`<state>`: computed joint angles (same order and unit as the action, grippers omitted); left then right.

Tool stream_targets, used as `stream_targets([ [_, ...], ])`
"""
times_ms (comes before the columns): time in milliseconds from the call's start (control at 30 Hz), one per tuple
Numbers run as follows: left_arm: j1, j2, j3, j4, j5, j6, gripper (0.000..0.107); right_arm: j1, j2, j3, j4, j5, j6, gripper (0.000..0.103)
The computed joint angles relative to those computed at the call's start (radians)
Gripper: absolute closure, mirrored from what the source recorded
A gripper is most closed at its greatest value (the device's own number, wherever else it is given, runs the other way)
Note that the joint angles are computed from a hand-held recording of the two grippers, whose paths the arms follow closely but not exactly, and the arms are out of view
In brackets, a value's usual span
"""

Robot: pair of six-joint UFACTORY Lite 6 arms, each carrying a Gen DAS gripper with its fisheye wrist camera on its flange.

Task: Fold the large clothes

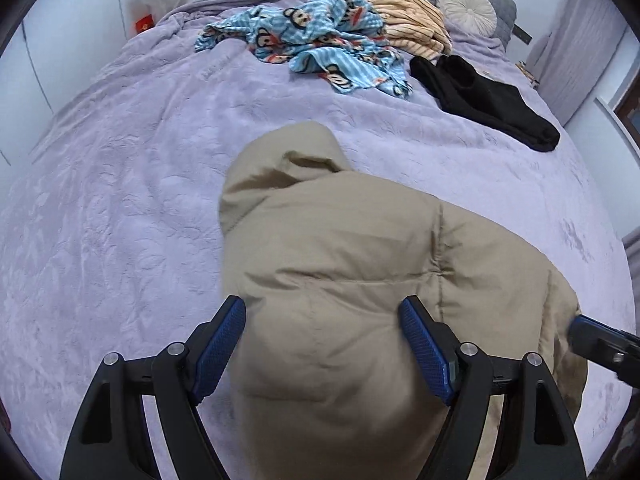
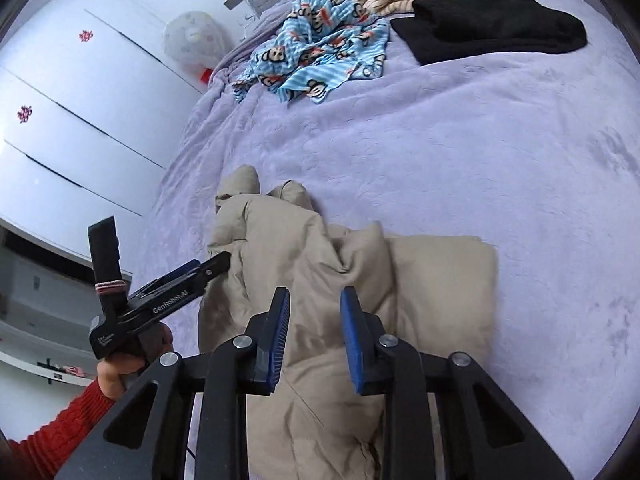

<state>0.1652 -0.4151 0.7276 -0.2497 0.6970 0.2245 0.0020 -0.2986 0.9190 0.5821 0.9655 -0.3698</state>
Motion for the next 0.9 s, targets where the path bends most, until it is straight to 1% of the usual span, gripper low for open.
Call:
stream_targets([
  [67,-0.143,-0.016,-0.028,0.157,-0.048,-0.201,0.026,0.083,0.022,-0.065,-0.106,-0.125,0.09,0.074],
  [100,-0.192,-0.02,-0.038,0.206,-0.06,-0.267,0.026,0.126,0.04,-0.093,-0.157,-0.176,0.159,0.076],
  [133,-0.224,-0.015,-0.044,0.227,-0.07,-0.3,0.026,0.126,0.078,-0.124,-0.197,-0.219,0.2,0.084],
  [167,-0.247,-0.01,-0.046,0.235,-0.073,-0.316,0.026,0.085,0.075,-0.167,-0.206,-0.219,0.2,0.088],
  [200,-0.271,-0.004,-0.044,0.253,-0.075,-0.341,0.026,0.017,0.074,-0.21,-0.189,-0.211,0.159,0.097],
  [233,-0.294,0.001,-0.039,0.285,-0.07,-0.376,0.026,-0.046,0.104,-0.231,-0.159,-0.219,0.108,0.103],
  [300,-0.314,-0.004,-0.028,0.319,-0.043,-0.41,0.024,-0.15,0.131,-0.252,-0.088,-0.194,0.011,0.103],
  [367,-0.289,-0.017,-0.013,0.281,0.003,-0.369,0.024,-0.198,0.121,-0.259,-0.053,-0.16,-0.043,0.103],
  [400,-0.274,-0.03,-0.009,0.268,0.028,-0.354,0.024,-0.174,0.129,-0.246,-0.062,-0.166,-0.024,0.103],
  [500,-0.235,-0.073,0.004,0.241,0.112,-0.325,0.024,-0.147,0.076,-0.235,-0.105,-0.12,0.002,0.103],
  [600,-0.221,-0.125,0.007,0.246,0.186,-0.328,0.024,-0.15,-0.012,-0.236,-0.137,-0.048,0.027,0.103],
  [633,-0.22,-0.143,0.008,0.248,0.21,-0.332,0.024,-0.153,-0.038,-0.235,-0.145,-0.026,0.034,0.1],
  [700,-0.222,-0.178,0.01,0.257,0.258,-0.345,0.023,-0.158,-0.095,-0.234,-0.164,0.016,0.047,0.099],
  [767,-0.227,-0.214,0.01,0.271,0.3,-0.363,0.004,-0.163,-0.149,-0.237,-0.178,0.056,0.052,0.099],
  [900,-0.234,-0.28,0.01,0.277,0.366,-0.367,0.004,-0.194,-0.238,-0.248,-0.178,0.141,0.057,0.099],
])
